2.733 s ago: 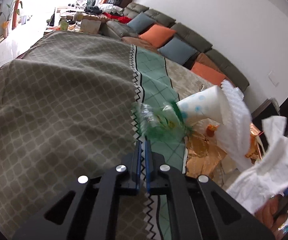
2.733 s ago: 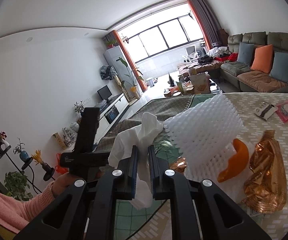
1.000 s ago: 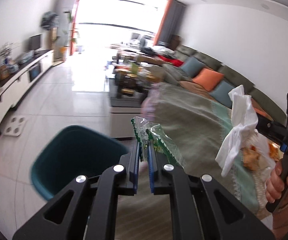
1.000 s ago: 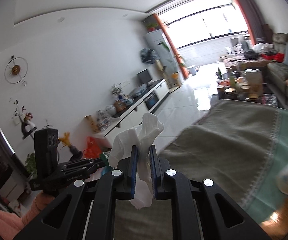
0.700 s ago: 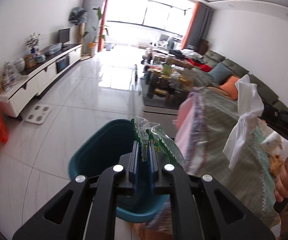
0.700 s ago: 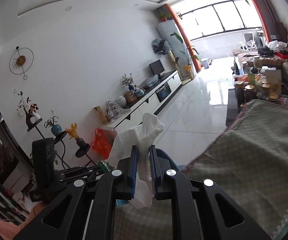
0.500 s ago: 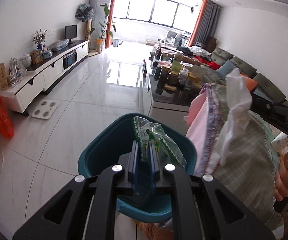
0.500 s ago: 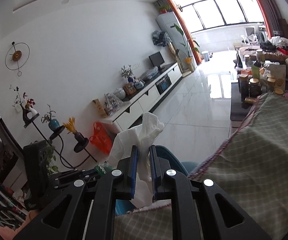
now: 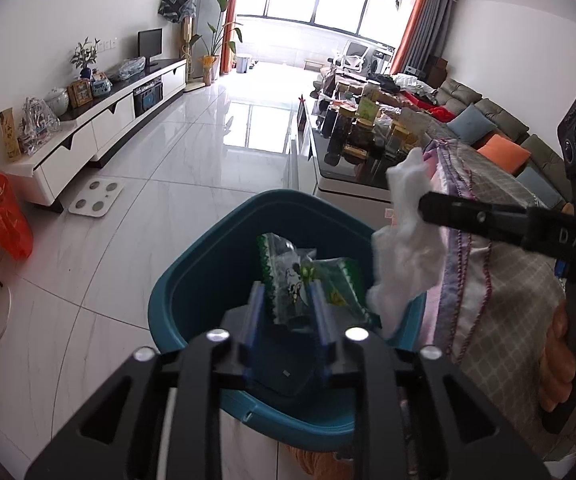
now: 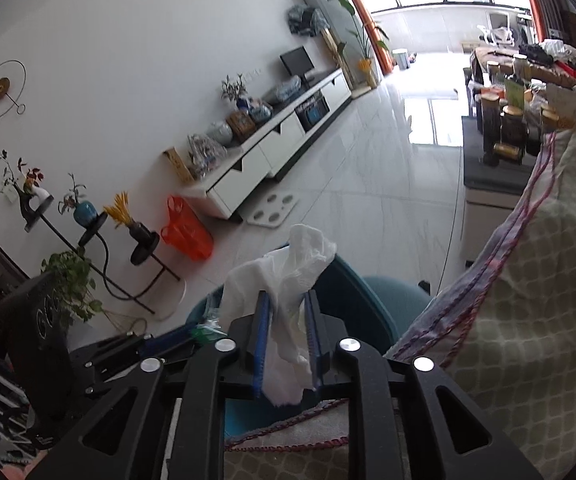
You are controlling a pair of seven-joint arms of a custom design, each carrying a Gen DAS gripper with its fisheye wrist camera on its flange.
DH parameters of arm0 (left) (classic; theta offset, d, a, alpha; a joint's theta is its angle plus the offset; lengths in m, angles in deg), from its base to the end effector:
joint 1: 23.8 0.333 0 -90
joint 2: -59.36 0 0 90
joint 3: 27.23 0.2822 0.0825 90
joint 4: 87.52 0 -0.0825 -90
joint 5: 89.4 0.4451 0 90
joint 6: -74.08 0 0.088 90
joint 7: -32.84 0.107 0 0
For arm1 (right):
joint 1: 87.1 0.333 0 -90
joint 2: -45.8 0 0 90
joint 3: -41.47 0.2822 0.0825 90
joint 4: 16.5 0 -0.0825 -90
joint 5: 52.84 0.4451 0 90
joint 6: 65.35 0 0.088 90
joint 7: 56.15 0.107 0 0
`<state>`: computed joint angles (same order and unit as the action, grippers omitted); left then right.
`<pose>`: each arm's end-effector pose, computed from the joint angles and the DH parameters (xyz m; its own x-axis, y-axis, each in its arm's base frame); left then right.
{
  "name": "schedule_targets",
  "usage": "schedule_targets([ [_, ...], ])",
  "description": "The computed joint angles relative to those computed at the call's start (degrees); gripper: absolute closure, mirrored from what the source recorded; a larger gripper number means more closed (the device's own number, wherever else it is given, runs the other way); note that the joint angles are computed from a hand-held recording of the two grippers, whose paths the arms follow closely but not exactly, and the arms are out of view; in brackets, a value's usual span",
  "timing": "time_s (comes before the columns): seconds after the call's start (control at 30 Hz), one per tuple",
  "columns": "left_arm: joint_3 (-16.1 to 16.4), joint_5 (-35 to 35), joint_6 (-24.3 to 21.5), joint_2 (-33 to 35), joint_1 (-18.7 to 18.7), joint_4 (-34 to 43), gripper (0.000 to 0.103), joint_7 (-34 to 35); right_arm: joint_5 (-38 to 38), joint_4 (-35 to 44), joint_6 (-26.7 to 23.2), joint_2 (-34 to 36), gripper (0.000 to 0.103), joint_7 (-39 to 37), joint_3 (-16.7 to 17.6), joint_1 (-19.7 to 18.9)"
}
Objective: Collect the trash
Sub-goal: 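Open the left tool over the teal bin while the right tool releases the tissue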
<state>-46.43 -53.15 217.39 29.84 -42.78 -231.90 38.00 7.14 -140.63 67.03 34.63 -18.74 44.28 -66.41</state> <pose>0.3943 -0.3112 0.4395 0.3044 -0.9363 0.1750 -0.6576 -0.3395 -0.6725 0.5347 0.2519 0.4653 0.7103 -0.5333 -0.4594 -0.6792 -0.3480 -0.6462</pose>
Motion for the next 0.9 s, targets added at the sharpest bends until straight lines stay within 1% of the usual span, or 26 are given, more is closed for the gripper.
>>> schedule_targets([
  [0.03,0.1,-0.1,0.3,0.2,0.0,-0.1,0.071,-0.1,-1.0,0.0,0.0,0.1,0.078,0.7,0.1,-0.1],
  [0.07,0.1,-0.1,0.5,0.3,0.0,-0.1,0.069,-0.2,-1.6,0.0,-0.1,0.2,0.074,1.2,0.2,-0.2],
  [0.1,0.0,-0.2,0.5,0.5,0.1,-0.1,0.062,-0.5,-1.7,0.1,-0.5,0.3,0.071,1.4,0.1,-0.2],
  [0.13,0.0,-0.1,0.7,0.6,0.1,-0.2,0.059,-0.8,-1.7,-0.1,-0.7,0.1,0.066,1.2,-0.1,-0.3],
  [0.2,-0.2,0.0,0.9,0.2,0.2,-0.5,0.057,-1.7,-1.9,-0.4,-0.6,-0.2,0.062,1.3,-0.1,-0.4],
  [0.27,-0.4,0.3,1.4,-1.0,0.1,-1.2,0.053,-2.7,-0.9,-1.2,-0.9,-1.4,0.060,0.6,-0.6,-0.6],
  [0.37,-2.6,3.1,1.0,-2.3,0.6,-0.9,0.043,-4.9,0.5,-2.7,-1.2,-4.0,0.048,-1.4,-1.5,-0.8],
  [0.4,-3.0,4.2,1.1,-2.6,0.7,-0.8,0.035,-5.4,1.3,-4.2,-1.0,-5.9,0.043,-3.0,-2.0,-0.9],
  [0.43,-3.9,5.9,1.6,-3.2,1.0,-0.6,0.027,-6.5,1.7,-5.4,-1.1,-7.5,0.042,-4.2,-2.4,-0.9],
  [0.5,-5.2,8.8,3.2,-3.2,1.4,0.4,0.020,-8.0,2.5,-8.3,-1.0,-11.5,0.039,-7.0,-3.6,-1.1],
  [0.57,-6.3,12.1,6.0,-2.0,1.7,1.9,0.017,-8.8,2.9,-11.0,-1.2,-15.4,0.036,-9.1,-5.0,-1.6],
  [0.6,-6.9,13.3,6.6,-1.0,1.8,3.0,0.014,-9.1,3.1,-13.0,-0.3,-18.0,0.035,-10.4,-5.7,-2.0],
  [0.63,-7.5,15.0,8.2,0.1,2.0,4.1,0.013,-9.5,3.0,-14.6,0.3,-20.1,0.035,-11.0,-6.2,-2.4],
  [0.73,-8.6,19.3,12.4,4.6,2.3,7.9,0.013,-10.4,2.4,-18.9,1.6,-26.0,0.034,-12.3,-8.4,-4.0],
  [0.8,-9.5,22.8,15.2,9.0,2.4,11.7,0.013,-11.0,1.8,-21.8,2.8,-29.9,0.033,-12.5,-9.7,-5.5],
  [0.9,-9.6,27.5,18.2,16.4,1.3,17.8,0.013,-10.7,0.2,-25.5,5.1,-35.1,0.033,-11.6,-10.8,-7.9],
])
